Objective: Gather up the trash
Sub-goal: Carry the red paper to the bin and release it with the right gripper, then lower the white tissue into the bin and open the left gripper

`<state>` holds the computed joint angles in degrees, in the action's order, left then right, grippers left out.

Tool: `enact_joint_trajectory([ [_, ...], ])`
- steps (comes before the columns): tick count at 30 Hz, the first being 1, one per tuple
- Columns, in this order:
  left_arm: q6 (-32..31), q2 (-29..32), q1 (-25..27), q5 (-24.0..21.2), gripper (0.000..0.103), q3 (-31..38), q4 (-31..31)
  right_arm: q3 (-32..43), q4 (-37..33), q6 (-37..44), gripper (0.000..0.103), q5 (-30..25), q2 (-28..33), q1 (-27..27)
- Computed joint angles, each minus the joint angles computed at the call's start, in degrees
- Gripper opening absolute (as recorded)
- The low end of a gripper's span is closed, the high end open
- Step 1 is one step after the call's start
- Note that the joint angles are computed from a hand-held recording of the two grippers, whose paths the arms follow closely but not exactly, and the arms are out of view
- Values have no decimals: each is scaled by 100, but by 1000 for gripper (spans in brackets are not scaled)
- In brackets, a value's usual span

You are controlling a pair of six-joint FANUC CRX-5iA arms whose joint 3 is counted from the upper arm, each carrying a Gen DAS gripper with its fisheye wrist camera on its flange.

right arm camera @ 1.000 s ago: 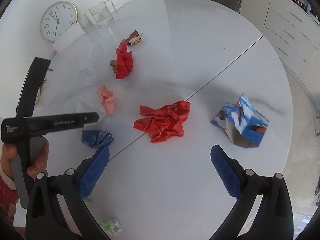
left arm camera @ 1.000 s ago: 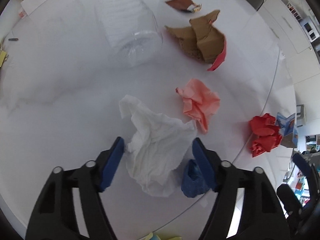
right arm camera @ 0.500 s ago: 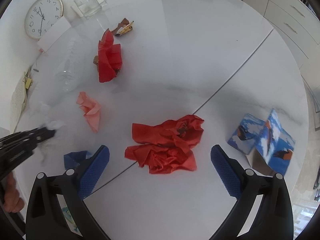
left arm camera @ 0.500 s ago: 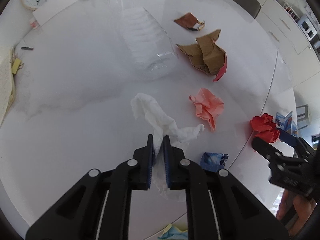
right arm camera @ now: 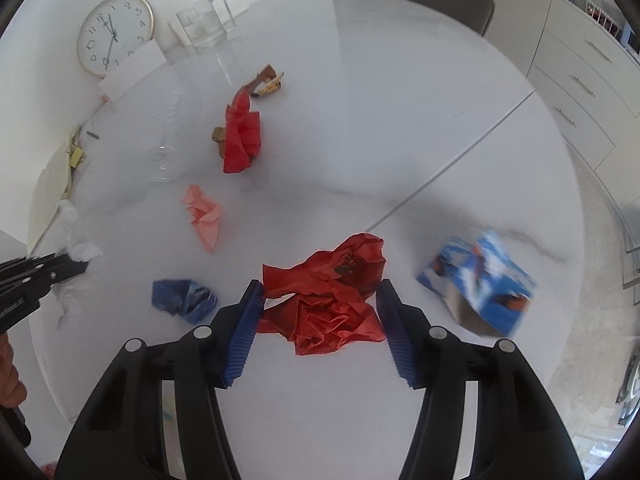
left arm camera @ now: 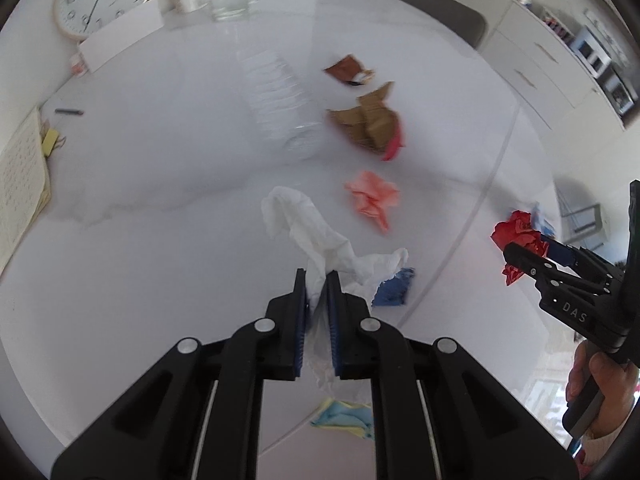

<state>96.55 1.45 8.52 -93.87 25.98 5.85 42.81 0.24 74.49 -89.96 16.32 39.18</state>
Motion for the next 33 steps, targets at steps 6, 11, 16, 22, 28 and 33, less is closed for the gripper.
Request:
enact_joint_trajectory([
  [6, -265, -117, -533, 122, 10, 4, 440, -1385, 498, -576, 59, 183, -1328, -76],
  [11, -569, -92, -1173, 241, 10, -55, 925, -2666, 1061, -1370, 60, 153, -2465, -195],
  [16, -628, 122, -1840, 251, 10, 183, 1017, -3465, 1038, -1725, 61, 101, -3104, -715],
  [22, -504, 502, -2625, 116, 10, 737, 608, -4061, 587, -1242, 61, 403, -3245, -1539],
  [28, 121, 1032, -3300, -74, 10, 1416, 331, -4222, 120, -192, 94, 471, -3013, -2202],
  [33, 582, 1512, -3780, -298, 10, 2074, 5, -3999, -236, 484, 101, 429, -3136, -2639],
])
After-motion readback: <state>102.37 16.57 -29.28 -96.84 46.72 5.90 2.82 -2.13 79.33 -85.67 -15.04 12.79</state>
